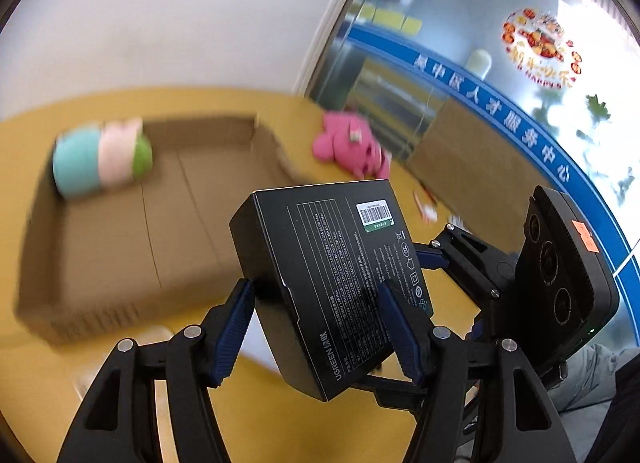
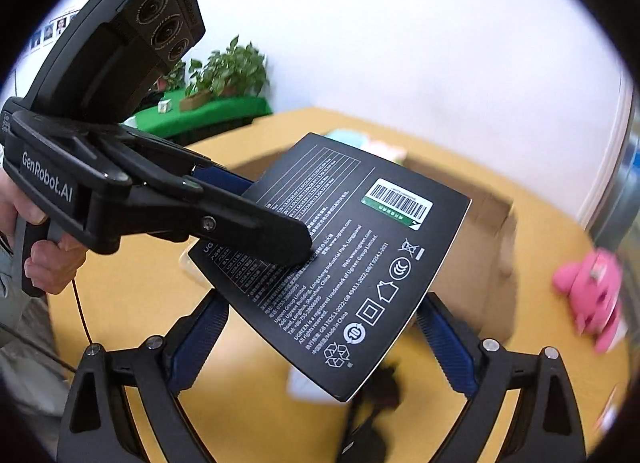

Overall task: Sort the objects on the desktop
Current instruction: 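Close both grippers on the black box and lift it, then carry the black box with both grippers over the cardboard box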

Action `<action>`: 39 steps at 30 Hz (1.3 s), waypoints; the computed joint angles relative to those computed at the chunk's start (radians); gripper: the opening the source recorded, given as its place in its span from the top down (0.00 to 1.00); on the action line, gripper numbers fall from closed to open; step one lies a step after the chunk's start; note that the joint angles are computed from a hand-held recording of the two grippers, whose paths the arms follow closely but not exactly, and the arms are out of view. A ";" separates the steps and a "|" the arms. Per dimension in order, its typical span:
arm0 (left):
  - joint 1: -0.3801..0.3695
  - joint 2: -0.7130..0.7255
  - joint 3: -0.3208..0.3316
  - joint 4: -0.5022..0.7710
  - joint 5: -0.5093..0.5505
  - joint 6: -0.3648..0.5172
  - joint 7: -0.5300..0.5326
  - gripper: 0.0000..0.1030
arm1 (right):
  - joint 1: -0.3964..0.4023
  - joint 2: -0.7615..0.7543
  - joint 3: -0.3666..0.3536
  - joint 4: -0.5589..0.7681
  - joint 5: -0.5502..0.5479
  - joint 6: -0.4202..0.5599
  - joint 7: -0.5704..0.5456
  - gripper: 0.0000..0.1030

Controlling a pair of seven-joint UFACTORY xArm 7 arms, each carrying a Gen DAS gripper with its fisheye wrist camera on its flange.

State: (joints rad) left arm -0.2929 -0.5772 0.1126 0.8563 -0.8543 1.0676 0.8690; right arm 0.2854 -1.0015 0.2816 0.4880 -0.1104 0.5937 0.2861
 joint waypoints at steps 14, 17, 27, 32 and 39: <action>0.054 0.464 -0.072 0.615 -0.115 -0.037 -0.017 0.34 | -0.137 0.406 -0.193 0.419 -0.008 -0.135 -0.273 0.07; 0.090 0.585 -0.104 0.757 -0.115 -0.016 -0.058 0.35 | -0.143 0.499 -0.226 0.500 0.028 -0.146 -0.323 0.07; 0.152 0.935 -0.228 1.093 0.014 -0.027 -0.197 0.34 | -0.144 0.738 -0.324 0.630 0.211 -0.173 -0.521 0.07; 0.160 1.106 -0.277 1.241 0.097 -0.002 -0.283 0.34 | -0.167 0.851 -0.354 0.677 0.353 -0.143 -0.649 0.07; 0.143 1.311 -0.321 1.409 0.241 0.032 -0.413 0.35 | -0.258 1.017 -0.328 0.760 0.478 -0.044 -0.731 0.07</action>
State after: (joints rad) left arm -0.1497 0.7342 -0.2088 2.2652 -0.6133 1.0995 0.4562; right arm 0.0270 0.0151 -0.0464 1.2476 0.3672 0.5501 -0.4445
